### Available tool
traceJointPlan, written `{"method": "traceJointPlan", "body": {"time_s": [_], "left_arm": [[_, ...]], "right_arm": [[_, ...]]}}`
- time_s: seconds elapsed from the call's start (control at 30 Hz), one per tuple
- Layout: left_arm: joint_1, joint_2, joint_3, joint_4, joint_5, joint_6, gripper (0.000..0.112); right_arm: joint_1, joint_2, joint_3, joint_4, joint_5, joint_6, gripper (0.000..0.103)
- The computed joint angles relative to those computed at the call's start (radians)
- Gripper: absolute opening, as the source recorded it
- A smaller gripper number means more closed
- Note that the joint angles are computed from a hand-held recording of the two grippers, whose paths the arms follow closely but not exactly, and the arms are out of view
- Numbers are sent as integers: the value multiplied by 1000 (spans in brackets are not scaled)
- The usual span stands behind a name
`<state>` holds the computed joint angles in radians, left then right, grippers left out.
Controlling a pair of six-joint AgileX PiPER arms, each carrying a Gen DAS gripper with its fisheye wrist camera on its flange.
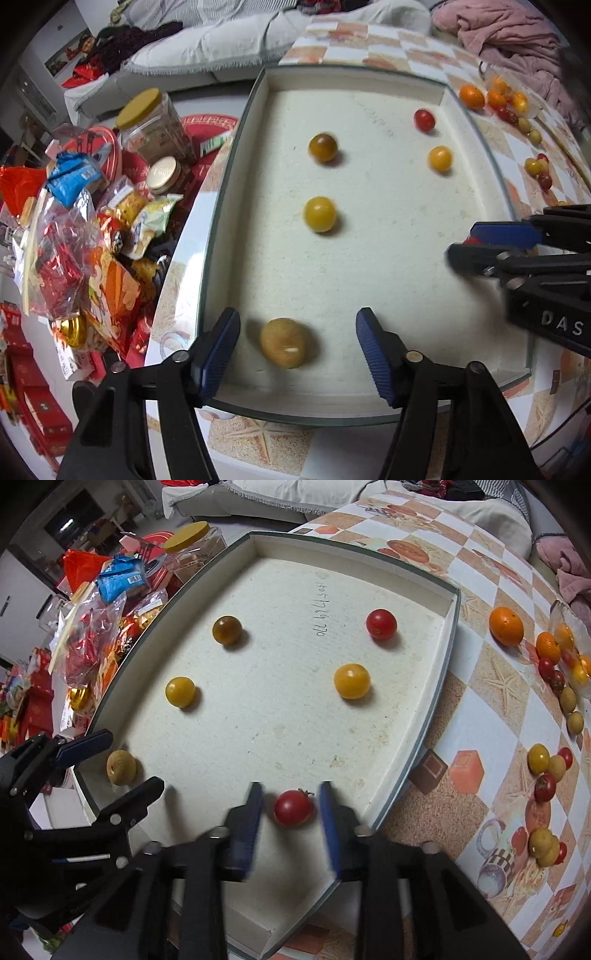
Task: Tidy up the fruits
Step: 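Carry both fruits into the white tray and open both grippers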
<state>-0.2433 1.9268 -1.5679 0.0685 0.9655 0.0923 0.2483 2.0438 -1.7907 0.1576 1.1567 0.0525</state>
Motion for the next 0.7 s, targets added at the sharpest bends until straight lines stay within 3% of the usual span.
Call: {"method": "traceJointPlan", "body": {"time_s": [0.03, 0.07, 0.13, 0.17, 0.33, 0.7], "left_arm": [[-5, 1, 0, 11, 2, 2, 67], [-11, 3, -1, 21, 5, 2, 67], [-16, 5, -4, 30, 11, 0, 67], [-17, 4, -8, 27, 15, 1, 67], [-39, -8, -24, 23, 28, 7, 67], [-195, 9, -161, -56, 100, 48, 67]], "right_arm": [[-2, -4, 1, 9, -4, 1, 60], [-10, -12, 5, 28, -15, -3, 64], [-16, -25, 2, 47, -33, 4, 80], [-20, -37, 7, 51, -44, 11, 82], [-62, -127, 84, 47, -101, 56, 82], [-268, -422, 489, -31, -151, 127, 82]]}}
